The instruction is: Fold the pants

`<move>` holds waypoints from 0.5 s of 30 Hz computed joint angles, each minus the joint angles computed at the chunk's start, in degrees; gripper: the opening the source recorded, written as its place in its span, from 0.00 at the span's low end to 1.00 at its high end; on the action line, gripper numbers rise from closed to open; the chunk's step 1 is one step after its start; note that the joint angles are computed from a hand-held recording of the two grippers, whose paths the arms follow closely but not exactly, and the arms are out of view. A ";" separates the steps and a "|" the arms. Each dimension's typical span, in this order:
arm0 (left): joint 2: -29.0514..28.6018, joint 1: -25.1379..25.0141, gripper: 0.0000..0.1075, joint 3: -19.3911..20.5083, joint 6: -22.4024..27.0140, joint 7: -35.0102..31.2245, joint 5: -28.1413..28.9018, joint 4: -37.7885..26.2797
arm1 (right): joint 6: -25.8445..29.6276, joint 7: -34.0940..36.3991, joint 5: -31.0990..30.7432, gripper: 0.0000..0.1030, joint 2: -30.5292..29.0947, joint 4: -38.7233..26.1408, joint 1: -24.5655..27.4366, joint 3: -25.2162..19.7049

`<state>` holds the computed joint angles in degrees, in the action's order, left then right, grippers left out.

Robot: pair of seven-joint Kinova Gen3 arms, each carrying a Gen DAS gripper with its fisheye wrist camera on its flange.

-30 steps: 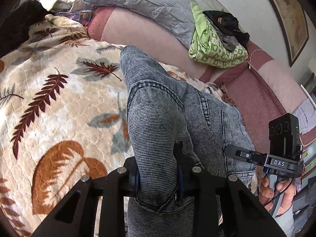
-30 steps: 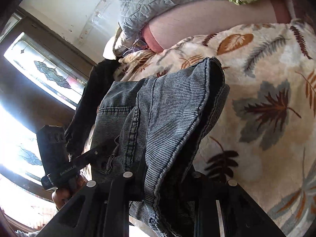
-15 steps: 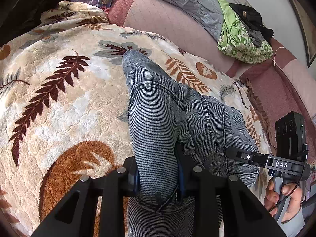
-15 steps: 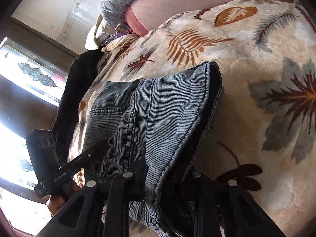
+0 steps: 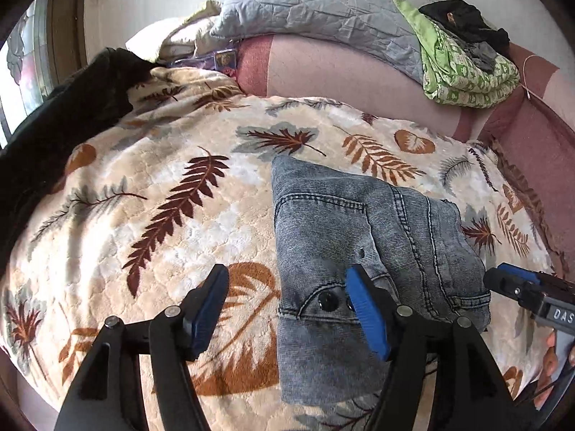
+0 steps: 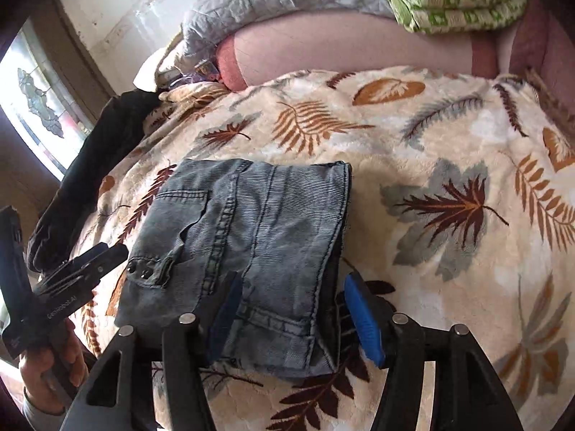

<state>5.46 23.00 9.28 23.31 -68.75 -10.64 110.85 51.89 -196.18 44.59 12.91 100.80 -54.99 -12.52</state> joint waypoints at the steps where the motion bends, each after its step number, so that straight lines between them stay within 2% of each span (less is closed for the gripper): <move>1: -0.60 -0.04 0.65 0.59 -0.35 1.40 -1.20 0.78 | 1.00 -0.96 1.26 0.64 0.14 -0.04 -2.15 0.58; 3: -0.99 1.85 0.66 -0.09 -1.41 3.75 -3.61 2.36 | 3.20 -0.09 1.84 0.65 2.22 -1.50 -3.27 -0.61; 5: 0.84 3.58 0.66 0.18 0.55 6.25 -7.02 1.80 | 3.61 3.84 -1.20 0.66 5.06 -3.49 -0.91 -2.64; 7: 2.85 6.18 0.66 -0.92 1.65 9.96 -10.30 1.75 | 1.18 5.24 -3.92 0.68 6.13 -3.12 -0.86 -0.91; 9: 2.09 6.43 0.66 -1.44 -0.06 11.72 -10.94 3.16 | 0.72 3.84 -4.61 0.73 5.15 -2.27 -3.03 1.76; 11: 1.08 3.62 0.66 1.32 1.01 11.11 -9.79 3.04 | 1.64 2.29 -3.45 0.73 3.76 -1.85 -3.29 0.91; 13: -0.90 2.32 0.66 3.57 2.17 13.56 -12.03 3.36 | 5.08 -1.82 0.45 0.73 2.71 -1.55 -6.20 0.47; 15: -4.50 5.27 0.67 1.66 2.01 18.22 -16.00 5.15 | 9.74 -6.48 3.90 0.74 1.45 -0.84 -11.51 1.42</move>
